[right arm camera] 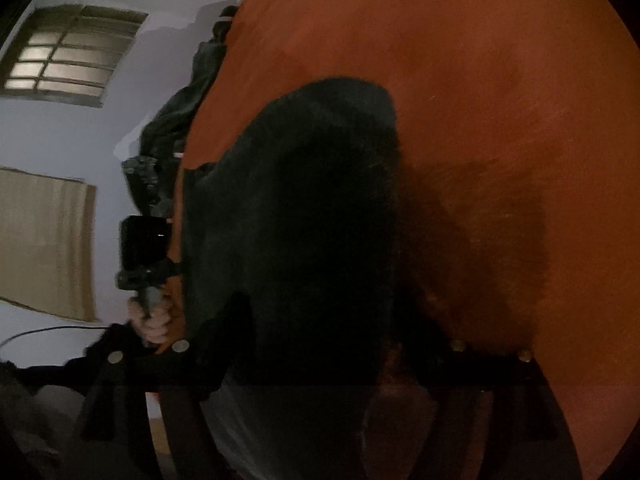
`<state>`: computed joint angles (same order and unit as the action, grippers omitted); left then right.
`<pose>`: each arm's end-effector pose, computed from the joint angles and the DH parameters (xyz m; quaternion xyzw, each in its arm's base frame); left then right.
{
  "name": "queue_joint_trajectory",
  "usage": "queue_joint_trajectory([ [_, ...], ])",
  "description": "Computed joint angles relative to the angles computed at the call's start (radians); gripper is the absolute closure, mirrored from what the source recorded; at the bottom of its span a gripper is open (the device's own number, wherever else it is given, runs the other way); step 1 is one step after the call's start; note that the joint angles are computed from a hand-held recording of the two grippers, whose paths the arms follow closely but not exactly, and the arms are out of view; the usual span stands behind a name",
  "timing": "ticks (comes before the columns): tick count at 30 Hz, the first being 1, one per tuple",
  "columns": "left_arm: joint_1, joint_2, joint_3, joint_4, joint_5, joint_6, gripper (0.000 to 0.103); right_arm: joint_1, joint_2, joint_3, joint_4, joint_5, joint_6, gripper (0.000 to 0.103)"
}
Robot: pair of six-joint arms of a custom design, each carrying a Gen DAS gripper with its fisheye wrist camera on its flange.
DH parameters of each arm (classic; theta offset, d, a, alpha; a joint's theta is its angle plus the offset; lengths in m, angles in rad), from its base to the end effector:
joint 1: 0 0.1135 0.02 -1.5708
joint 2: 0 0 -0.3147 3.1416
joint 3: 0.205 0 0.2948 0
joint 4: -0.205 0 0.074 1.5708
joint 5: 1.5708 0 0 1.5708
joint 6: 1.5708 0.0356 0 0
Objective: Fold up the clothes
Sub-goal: 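Grasp the dark jacket bundle edge with both tools and lift it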
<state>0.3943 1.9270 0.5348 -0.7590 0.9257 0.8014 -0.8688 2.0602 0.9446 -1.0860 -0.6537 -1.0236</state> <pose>0.1843 0.0459 0.0553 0.0482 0.8655 -0.4977 0.0292 0.2028 -0.2062 0.0758 0.0297 0.9053 0.4168 0.0758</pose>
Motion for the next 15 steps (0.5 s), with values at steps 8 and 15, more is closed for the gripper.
queue_joint_trajectory([
  [8,-0.026,0.044,0.028,-0.08,0.035,0.018,0.001,0.076,0.095,0.047,-0.101,-0.046,-0.086,0.023],
  [15,-0.009,-0.089,-0.036,0.031,0.03,-0.056,0.053,0.023,0.042,0.001,-0.095,-0.05,-0.127,0.051],
])
